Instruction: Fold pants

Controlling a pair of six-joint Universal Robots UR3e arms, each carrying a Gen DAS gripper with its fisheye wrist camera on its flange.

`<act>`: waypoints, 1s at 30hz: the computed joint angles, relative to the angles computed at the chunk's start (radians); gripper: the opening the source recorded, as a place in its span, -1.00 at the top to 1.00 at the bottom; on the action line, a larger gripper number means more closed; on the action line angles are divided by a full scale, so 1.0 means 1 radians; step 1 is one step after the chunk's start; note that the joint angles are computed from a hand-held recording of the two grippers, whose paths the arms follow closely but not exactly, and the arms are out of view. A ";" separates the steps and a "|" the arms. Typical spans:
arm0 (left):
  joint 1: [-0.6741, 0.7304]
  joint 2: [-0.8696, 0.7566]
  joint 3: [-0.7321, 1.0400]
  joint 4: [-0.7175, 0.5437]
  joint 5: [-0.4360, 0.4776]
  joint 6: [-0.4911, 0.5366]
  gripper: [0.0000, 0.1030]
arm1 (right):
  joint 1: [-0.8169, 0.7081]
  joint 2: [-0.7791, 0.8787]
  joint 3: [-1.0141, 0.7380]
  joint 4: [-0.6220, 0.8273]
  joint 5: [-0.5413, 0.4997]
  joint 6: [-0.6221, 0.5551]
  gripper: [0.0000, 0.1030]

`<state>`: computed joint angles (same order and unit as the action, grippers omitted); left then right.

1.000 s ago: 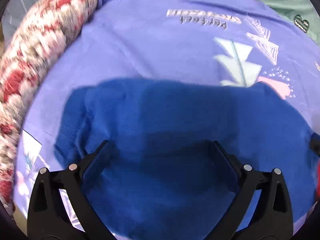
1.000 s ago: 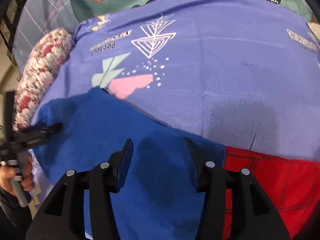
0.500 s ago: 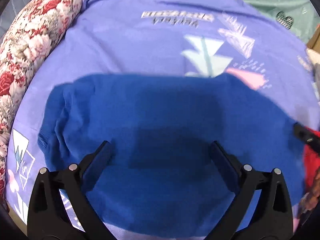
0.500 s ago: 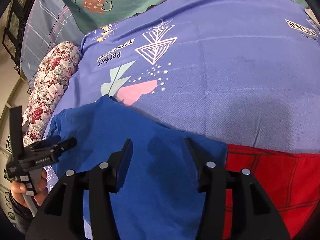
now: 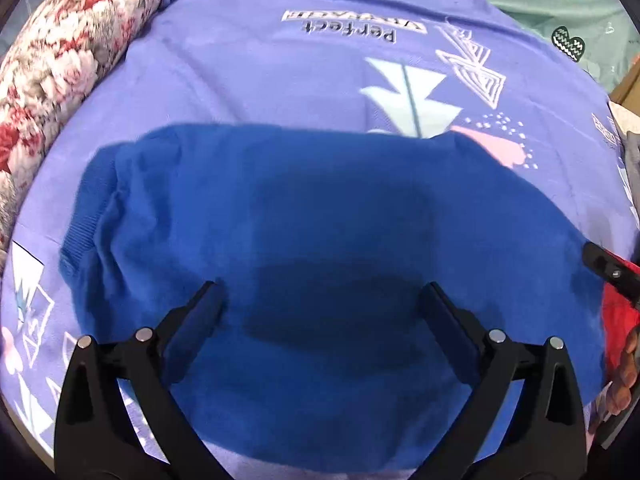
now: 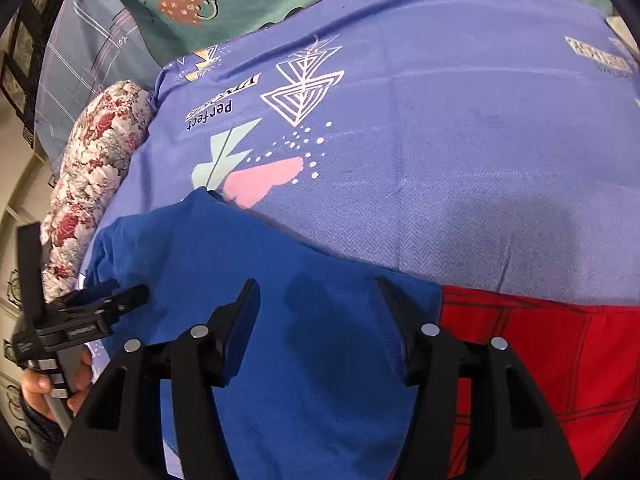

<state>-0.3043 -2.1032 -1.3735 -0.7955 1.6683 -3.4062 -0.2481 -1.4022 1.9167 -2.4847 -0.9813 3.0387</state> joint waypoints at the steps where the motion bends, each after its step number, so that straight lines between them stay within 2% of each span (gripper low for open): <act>1: -0.004 -0.002 0.002 0.002 0.007 -0.001 -0.96 | -0.006 -0.006 -0.001 0.007 0.001 0.005 -0.11; 4: -0.008 0.003 0.012 -0.014 0.010 -0.008 -0.96 | -0.025 -0.040 0.028 -0.042 -0.026 0.038 -0.12; 7: 0.003 0.044 -0.023 0.003 -0.025 -0.009 -0.96 | -0.074 -0.100 0.048 0.033 0.026 0.014 -0.15; 11: 0.020 0.098 -0.085 0.047 -0.095 -0.004 -0.96 | -0.119 -0.169 0.063 0.153 0.017 -0.067 -0.23; 15: 0.017 0.105 -0.111 0.060 -0.105 -0.005 -0.96 | -0.141 -0.184 0.106 0.110 -0.129 -0.023 -0.24; 19: 0.026 0.145 -0.156 0.076 -0.151 0.001 -0.96 | -0.238 -0.312 0.176 0.177 -0.017 -0.097 -0.25; 23: 0.019 0.179 -0.179 0.093 -0.176 0.004 -0.96 | -0.278 -0.427 0.201 0.255 0.010 -0.139 -0.30; 28: 0.003 0.159 -0.175 0.090 -0.227 0.022 -0.96 | -0.369 -0.529 0.227 0.490 0.094 -0.291 -0.37; 30: -0.007 0.131 -0.157 0.076 -0.206 0.018 -0.96 | -0.380 -0.526 0.248 0.504 0.060 -0.303 -0.37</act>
<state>-0.3117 -1.9726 -1.5307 -0.7194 1.4626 -3.3881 -0.6279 -1.9285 2.1652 -1.9811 -0.9208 2.7362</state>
